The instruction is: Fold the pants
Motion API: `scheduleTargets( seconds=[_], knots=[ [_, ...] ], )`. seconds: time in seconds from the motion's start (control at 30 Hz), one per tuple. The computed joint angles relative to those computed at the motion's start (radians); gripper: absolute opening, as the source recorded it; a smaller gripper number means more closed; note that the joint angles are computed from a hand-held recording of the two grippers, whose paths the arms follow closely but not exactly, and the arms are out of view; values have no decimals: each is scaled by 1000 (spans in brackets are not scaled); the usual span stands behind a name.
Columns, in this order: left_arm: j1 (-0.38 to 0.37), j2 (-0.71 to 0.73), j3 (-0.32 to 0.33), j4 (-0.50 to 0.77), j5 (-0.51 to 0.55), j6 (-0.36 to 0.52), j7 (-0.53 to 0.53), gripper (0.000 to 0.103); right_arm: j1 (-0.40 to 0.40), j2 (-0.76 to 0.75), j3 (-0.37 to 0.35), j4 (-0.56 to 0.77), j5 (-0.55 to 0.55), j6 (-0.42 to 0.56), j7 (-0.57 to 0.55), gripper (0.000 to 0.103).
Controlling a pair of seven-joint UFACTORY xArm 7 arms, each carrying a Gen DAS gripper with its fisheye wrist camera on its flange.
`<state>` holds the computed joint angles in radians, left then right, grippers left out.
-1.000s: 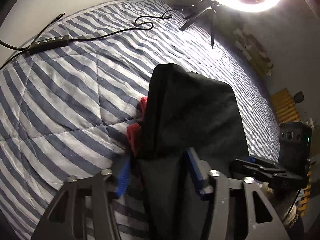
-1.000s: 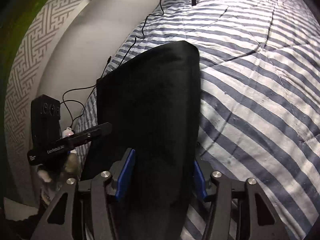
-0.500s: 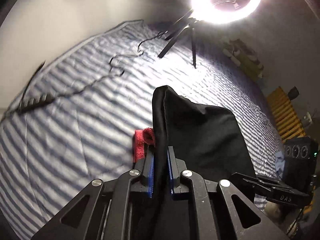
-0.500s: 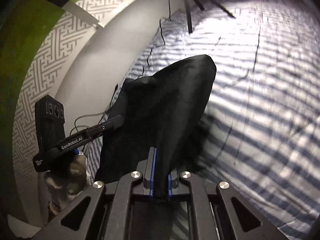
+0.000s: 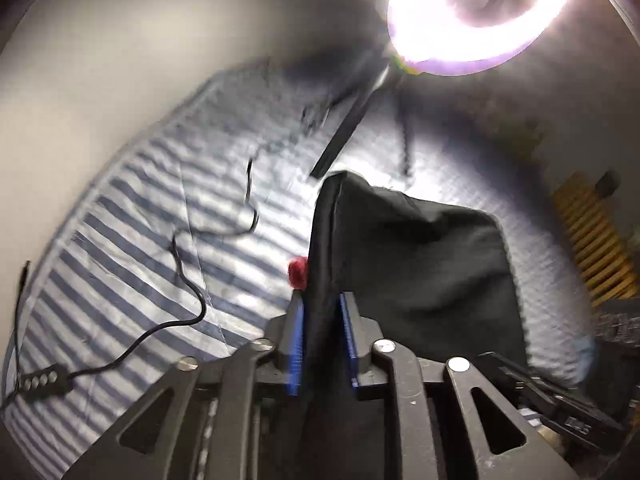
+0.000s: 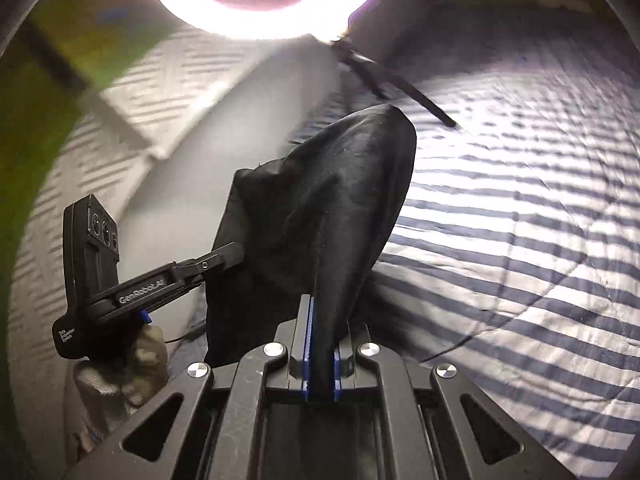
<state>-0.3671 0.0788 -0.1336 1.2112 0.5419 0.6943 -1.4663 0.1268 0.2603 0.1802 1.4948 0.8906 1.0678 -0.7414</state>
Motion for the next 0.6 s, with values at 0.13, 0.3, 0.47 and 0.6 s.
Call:
scheduleTargets(
  seconds=[0.13,0.3,0.47,0.6],
  knots=[
    [-19,16,6,17,5,90,13,40,53,49,-19,23,-235,-59,112,24],
    [-64,-70,-53,1,137,195,-105,38,4,-125,-22,-157,-179,-175,-51,25],
    [-136,-24,-123,63,142,255,-109,38,17,-256,-55,-294,-108,-101,-194,25],
    [-208,64,-118,131,89,380,-115,40,75,-331,-50,-429,-234,-202,-152,26]
  ],
)
